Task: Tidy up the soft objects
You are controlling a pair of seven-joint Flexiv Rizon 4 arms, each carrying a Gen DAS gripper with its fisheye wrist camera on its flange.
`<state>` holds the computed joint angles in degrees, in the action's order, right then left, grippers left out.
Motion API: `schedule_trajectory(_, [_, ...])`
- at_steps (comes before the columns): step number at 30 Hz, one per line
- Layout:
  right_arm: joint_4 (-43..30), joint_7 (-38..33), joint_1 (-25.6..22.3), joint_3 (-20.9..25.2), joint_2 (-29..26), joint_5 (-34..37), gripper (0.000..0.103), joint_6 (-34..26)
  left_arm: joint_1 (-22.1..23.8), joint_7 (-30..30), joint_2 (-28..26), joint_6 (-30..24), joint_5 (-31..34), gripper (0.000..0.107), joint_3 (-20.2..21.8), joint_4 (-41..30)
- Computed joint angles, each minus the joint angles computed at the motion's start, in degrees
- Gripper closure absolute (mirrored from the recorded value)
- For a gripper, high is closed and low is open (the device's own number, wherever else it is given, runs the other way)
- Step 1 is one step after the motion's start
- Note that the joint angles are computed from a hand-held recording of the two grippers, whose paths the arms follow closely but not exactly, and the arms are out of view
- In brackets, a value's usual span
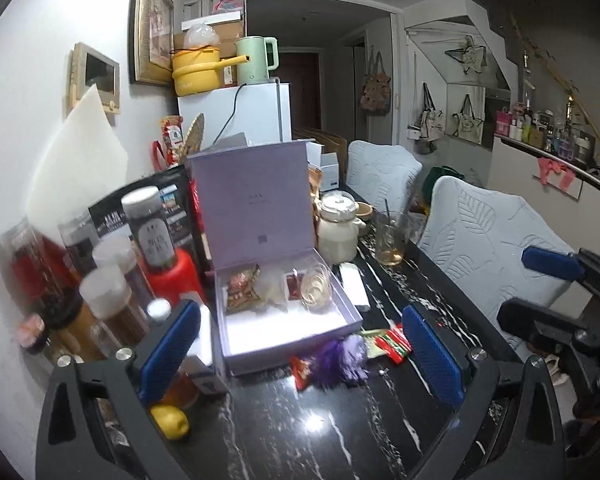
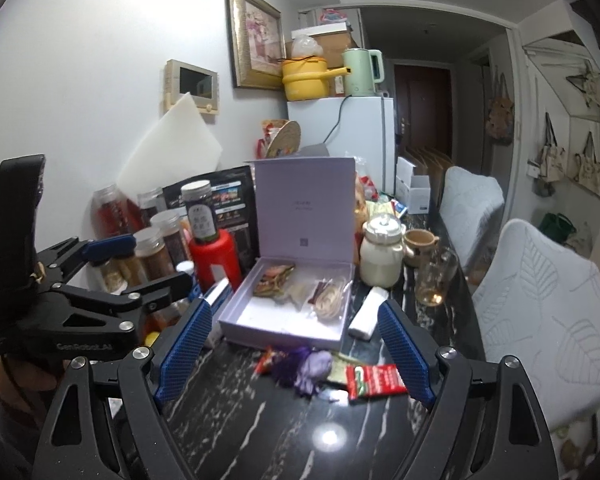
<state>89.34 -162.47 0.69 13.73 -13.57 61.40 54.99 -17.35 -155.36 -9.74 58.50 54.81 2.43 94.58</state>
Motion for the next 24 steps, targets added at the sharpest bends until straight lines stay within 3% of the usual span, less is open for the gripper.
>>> schedule_trajectory(3, [1.74,-0.91,-0.68,-0.01,0.68,1.01,0.017,-0.94,0.46,0.47,-0.10,2.66,-1.98,0.004,-0.17,1.85])
schedule_trajectory(12, [5.89,-5.23,-1.48,-1.49,2.23,5.90,0.017,-2.09,-1.31,-2.91,-0.06,2.58,-1.01,0.004,0.11,4.81])
schedule_trajectory(20, [7.89,-3.08,-1.81,-2.79,1.38,5.99,0.017,-2.16,-1.89,-4.53,-0.36,1.09,-0.29,0.004,-0.87,6.07])
schedule_trajectory(24, [8.93,-2.05,-1.59,-2.71,0.79,5.36,0.017,0.66,-1.51,-4.18,-1.34,3.23,-1.65,0.004,-0.63,6.84])
